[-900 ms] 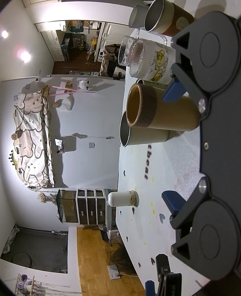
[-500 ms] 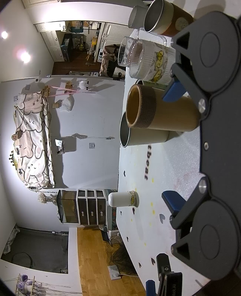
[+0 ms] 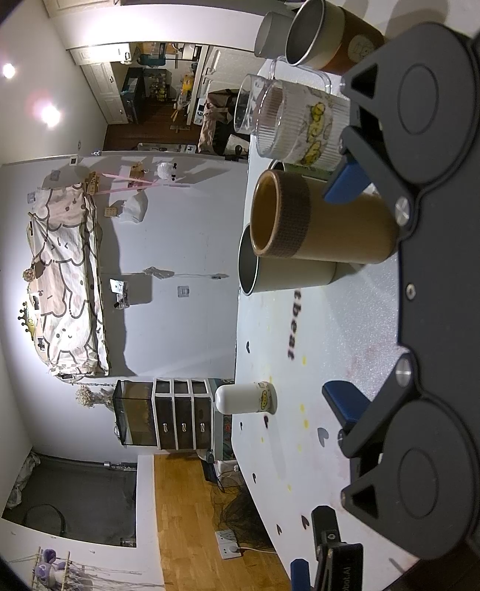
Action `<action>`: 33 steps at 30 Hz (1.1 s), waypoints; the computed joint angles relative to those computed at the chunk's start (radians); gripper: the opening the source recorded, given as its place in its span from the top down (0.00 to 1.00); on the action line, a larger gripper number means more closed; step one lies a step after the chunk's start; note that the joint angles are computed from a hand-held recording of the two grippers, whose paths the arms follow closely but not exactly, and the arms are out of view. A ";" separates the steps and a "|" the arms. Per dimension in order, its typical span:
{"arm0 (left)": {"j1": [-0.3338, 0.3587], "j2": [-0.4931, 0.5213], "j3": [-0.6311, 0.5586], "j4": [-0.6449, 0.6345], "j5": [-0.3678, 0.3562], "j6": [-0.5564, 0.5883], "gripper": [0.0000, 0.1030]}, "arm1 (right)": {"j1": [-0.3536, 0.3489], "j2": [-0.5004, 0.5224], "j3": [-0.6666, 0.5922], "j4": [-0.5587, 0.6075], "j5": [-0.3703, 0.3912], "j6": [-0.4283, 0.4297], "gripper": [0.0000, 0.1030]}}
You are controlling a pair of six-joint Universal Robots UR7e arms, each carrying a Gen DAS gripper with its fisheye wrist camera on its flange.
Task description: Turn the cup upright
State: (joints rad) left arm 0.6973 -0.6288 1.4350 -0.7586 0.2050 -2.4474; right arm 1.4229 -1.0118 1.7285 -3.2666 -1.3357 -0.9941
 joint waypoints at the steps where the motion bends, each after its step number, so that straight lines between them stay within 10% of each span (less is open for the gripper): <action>1: 0.000 0.000 0.001 -0.002 -0.001 0.002 0.00 | 0.000 0.000 0.000 0.000 0.000 0.000 0.00; 13: 0.000 0.000 0.000 -0.009 -0.001 0.012 0.00 | -0.001 -0.002 0.002 -0.002 0.001 0.000 0.00; 25: 0.075 -0.024 -0.054 -0.269 0.124 0.362 0.00 | -0.028 -0.041 0.035 0.028 0.061 -0.018 0.00; 33: 0.174 0.104 -0.436 0.080 0.231 0.267 0.00 | -0.037 -0.044 0.032 0.031 0.052 -0.003 0.00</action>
State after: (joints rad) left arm 0.8710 -0.5249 0.9989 -0.6789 0.4363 -2.1806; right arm 1.3856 -1.0561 1.7602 -3.2355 -1.2835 -0.9973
